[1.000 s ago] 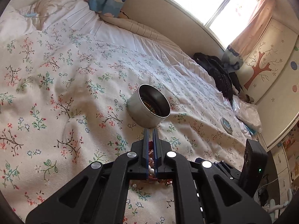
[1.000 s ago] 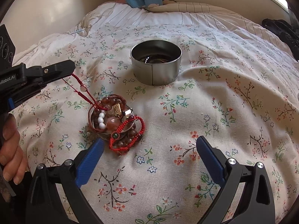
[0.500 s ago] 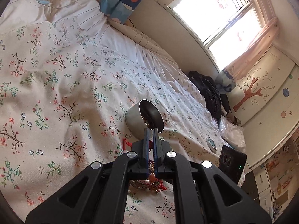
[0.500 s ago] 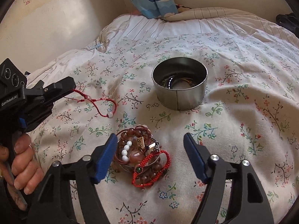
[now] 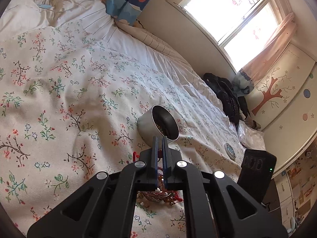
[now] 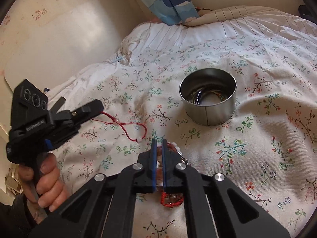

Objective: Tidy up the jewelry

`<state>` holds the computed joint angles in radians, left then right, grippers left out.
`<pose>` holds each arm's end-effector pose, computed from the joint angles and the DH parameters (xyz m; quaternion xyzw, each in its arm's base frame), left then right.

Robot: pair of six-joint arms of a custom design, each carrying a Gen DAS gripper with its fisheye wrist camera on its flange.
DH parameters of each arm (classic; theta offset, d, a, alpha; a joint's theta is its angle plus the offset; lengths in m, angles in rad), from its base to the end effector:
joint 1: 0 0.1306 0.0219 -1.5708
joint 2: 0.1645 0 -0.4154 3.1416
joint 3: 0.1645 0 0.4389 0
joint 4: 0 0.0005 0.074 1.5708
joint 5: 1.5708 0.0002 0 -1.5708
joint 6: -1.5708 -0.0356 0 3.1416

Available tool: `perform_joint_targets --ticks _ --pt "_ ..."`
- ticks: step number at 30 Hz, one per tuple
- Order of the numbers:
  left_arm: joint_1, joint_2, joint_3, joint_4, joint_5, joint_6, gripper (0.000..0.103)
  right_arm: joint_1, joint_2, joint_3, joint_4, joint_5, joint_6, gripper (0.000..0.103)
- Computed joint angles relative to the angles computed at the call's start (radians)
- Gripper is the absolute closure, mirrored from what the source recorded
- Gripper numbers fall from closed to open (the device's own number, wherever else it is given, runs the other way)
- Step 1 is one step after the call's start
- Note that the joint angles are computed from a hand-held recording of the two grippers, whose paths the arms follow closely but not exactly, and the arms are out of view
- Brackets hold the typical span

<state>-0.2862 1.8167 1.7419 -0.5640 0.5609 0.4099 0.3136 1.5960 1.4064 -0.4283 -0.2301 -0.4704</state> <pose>0.6745 -0.2187 0.4165 0.0711 0.8645 -0.3797 0.3215 0.5871 0.1984 0.3927 0.0167 0.8842 0.2683 0.3821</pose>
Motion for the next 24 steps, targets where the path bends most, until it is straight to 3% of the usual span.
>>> perform_joint_targets --ticks 3,6,9,11,12,14,17,19,24 --pt "0.000 0.000 -0.001 0.002 0.002 -0.001 0.099 -0.003 -0.043 -0.044 0.068 0.010 -0.039 0.098" --pt "-0.002 0.000 0.000 -0.001 -0.004 -0.006 0.099 -0.016 -0.027 -0.023 0.015 0.014 -0.066 0.097" --pt "-0.002 0.001 0.002 -0.004 -0.005 -0.006 0.099 -0.011 0.024 0.031 -0.069 0.042 -0.039 0.032" --pt "-0.002 0.001 0.001 -0.002 -0.006 -0.005 0.099 0.000 0.057 0.072 -0.107 0.046 0.018 0.037" --pt "-0.002 0.002 0.002 -0.003 -0.005 -0.006 0.099 0.005 0.075 0.088 -0.128 0.050 0.038 0.047" --pt "-0.002 0.001 0.002 -0.001 -0.004 -0.005 0.099 0.016 0.113 0.132 -0.187 0.066 0.081 0.055" --pt "-0.003 0.002 0.002 -0.002 -0.007 -0.008 0.099 0.019 0.153 0.171 -0.248 0.064 0.114 0.075" --pt "-0.003 0.001 0.001 0.001 -0.007 -0.006 0.099 0.015 0.140 0.153 -0.220 0.045 0.108 0.098" --pt "-0.002 -0.002 -0.004 0.009 -0.005 -0.003 0.099 0.012 0.046 0.053 -0.060 0.005 0.039 0.098"
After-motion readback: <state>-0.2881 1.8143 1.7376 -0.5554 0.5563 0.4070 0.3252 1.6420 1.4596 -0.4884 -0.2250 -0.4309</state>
